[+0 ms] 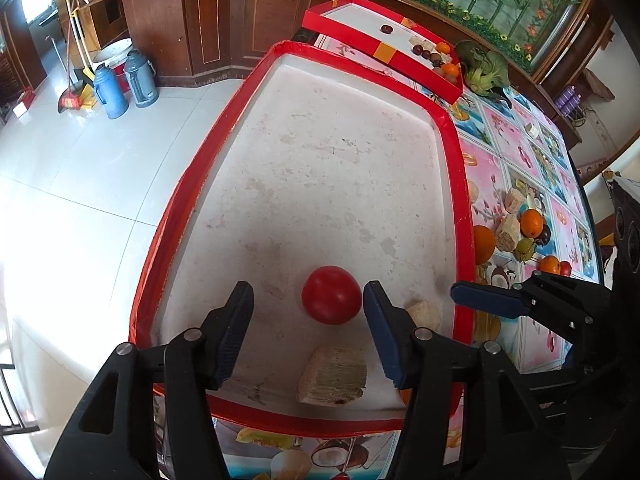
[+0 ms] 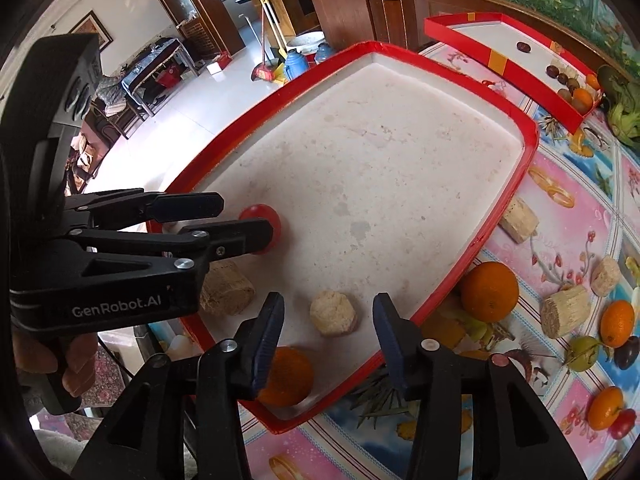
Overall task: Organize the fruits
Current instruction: 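Carry both items over the white tray and open both tools to release, then move both open tools back over the tablecloth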
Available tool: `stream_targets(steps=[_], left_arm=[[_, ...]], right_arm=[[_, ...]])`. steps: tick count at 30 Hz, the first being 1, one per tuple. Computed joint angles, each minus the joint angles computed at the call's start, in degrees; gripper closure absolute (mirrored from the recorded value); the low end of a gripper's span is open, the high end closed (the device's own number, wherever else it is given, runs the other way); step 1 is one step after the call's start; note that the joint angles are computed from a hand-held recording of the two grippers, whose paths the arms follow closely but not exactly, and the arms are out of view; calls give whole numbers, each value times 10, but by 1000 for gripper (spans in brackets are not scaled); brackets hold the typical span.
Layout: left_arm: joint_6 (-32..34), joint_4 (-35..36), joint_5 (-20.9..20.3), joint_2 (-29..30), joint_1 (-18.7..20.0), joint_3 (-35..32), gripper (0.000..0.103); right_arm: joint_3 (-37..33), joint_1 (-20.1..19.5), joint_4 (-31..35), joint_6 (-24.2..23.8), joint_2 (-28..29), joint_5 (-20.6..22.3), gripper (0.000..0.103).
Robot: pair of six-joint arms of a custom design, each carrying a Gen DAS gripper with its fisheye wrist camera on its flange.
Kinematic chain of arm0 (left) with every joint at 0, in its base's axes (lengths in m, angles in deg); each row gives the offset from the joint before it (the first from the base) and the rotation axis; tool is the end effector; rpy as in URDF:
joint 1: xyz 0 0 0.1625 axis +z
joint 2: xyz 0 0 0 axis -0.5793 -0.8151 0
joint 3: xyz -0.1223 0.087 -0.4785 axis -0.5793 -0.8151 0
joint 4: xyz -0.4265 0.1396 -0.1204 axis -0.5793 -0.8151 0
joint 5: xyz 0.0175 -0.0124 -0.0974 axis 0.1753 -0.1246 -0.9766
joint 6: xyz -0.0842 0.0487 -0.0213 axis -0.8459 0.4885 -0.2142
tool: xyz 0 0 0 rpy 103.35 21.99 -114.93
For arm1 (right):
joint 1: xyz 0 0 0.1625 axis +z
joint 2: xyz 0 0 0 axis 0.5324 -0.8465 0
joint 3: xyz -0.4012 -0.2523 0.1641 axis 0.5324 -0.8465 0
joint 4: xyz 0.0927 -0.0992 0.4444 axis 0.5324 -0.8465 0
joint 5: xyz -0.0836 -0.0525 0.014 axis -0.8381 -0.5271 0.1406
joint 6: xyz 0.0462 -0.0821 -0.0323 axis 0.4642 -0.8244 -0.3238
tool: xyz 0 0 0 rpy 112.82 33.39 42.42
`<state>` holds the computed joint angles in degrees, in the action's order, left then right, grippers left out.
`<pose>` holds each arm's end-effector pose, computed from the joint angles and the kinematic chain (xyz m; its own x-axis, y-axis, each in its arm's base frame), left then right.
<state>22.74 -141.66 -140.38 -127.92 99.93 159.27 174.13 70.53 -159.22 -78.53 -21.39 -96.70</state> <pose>-0.1294 -0.7122 0.1815 -0.7857 0.2701 -0.5566 0.4129 0.8989 -0.1466 0.2474 -0.6893 0.0431 -0.8123 -0.3410 0.4731 -0.4469 0.8852 -0.1293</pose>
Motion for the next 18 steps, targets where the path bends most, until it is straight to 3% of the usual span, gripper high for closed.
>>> stream_targets(steps=[5, 7, 9, 18], left_arm=[[11, -12, 18, -3, -10, 7, 45], [16, -22, 25, -5, -15, 12, 35], [18, -30, 29, -7, -20, 16, 32], [4, -30, 18, -10, -40, 26, 32]], right_arm=[[24, 0, -31, 3, -20, 14, 36], [35, 0, -47, -2, -29, 15, 33], [41, 1, -56, -8, -35, 11, 31], [107, -9, -115, -32, -79, -19, 22]])
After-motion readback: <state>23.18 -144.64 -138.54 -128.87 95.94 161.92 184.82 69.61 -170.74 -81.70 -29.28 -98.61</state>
